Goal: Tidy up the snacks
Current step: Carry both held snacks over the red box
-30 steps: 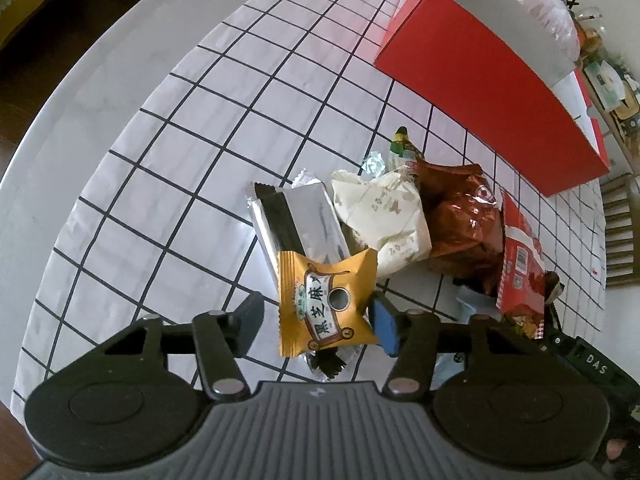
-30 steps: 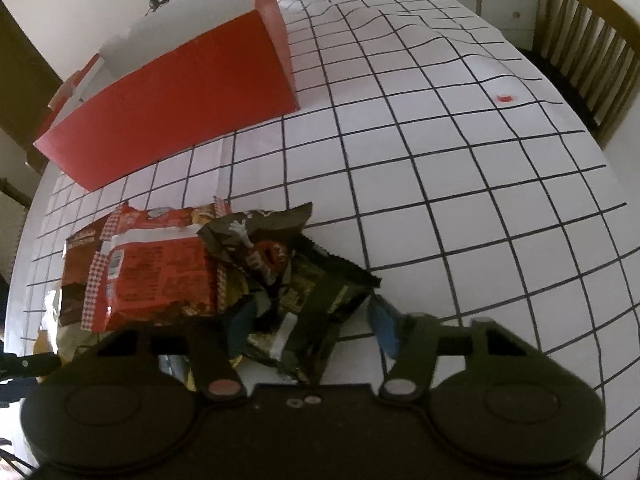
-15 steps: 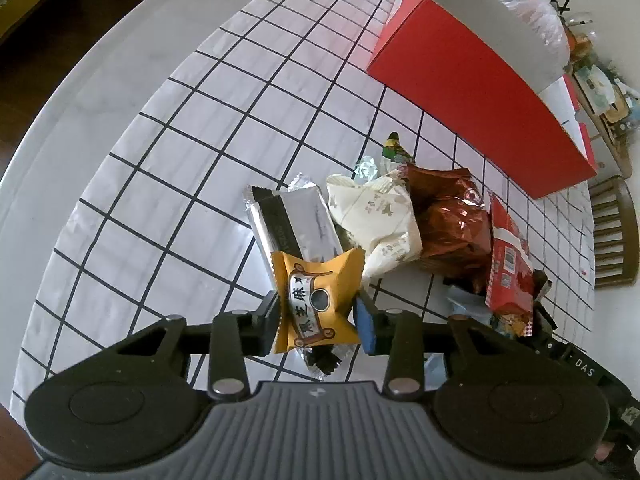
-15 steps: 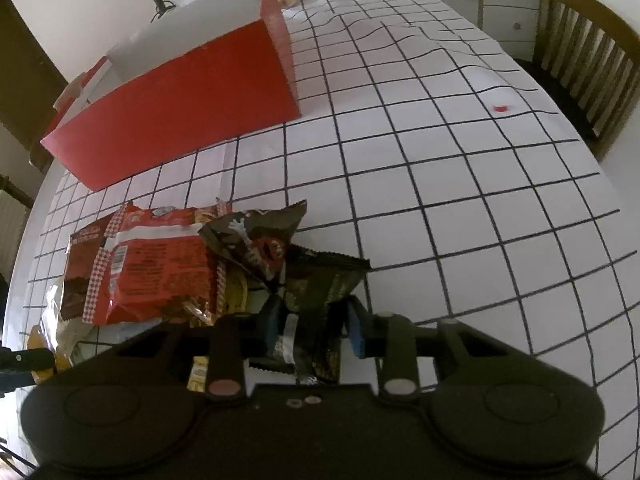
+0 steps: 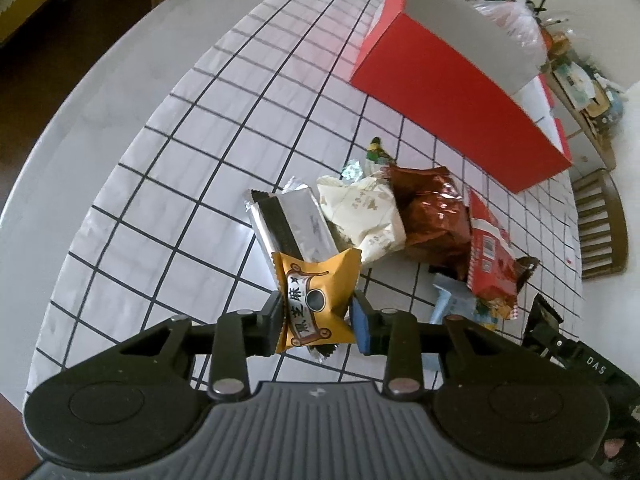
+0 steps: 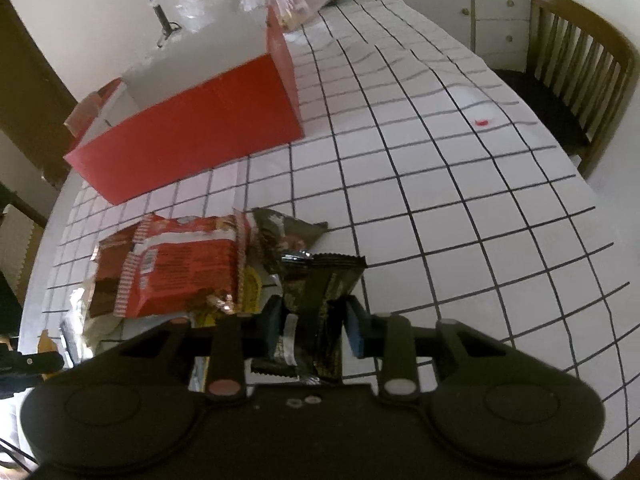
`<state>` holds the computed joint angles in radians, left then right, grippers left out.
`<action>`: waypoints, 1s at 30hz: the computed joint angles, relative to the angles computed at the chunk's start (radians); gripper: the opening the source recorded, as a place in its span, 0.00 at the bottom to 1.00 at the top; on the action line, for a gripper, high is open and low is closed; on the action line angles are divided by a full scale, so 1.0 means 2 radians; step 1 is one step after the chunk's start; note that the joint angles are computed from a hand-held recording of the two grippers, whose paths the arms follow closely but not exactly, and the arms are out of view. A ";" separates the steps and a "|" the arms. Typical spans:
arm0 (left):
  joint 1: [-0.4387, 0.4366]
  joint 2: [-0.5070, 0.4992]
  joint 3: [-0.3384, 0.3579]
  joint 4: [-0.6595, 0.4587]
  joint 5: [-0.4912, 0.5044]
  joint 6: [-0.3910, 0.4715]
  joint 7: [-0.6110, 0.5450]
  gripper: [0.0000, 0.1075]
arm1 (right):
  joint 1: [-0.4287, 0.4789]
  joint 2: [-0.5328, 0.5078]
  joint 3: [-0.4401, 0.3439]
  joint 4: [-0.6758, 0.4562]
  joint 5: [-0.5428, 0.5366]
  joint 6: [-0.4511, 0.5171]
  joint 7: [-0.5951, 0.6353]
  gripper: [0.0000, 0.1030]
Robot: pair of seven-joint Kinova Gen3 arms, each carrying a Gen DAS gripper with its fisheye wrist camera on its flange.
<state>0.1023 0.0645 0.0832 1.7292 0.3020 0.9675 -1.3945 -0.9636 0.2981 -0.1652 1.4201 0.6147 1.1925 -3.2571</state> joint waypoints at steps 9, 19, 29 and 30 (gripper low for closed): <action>0.006 -0.032 0.001 -0.010 -0.002 0.011 -0.032 0.32 | -0.024 -0.006 -0.006 -0.035 0.029 0.036 0.015 0.30; 0.011 -0.054 -0.001 -0.041 0.002 0.016 -0.069 0.32 | -0.050 -0.004 -0.008 -0.100 0.067 0.087 0.072 0.30; 0.025 -0.045 0.012 -0.099 -0.028 0.001 -0.077 0.32 | -0.049 0.003 0.010 -0.156 0.087 0.096 0.162 0.30; 0.027 -0.041 0.014 -0.106 -0.035 -0.002 -0.075 0.32 | -0.047 0.004 0.012 -0.160 0.088 0.096 0.170 0.30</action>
<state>0.1569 -0.0165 0.1109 1.5171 0.2329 0.9641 -1.5445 -1.0580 0.3055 -0.1415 1.1006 0.7912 1.3836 -2.9164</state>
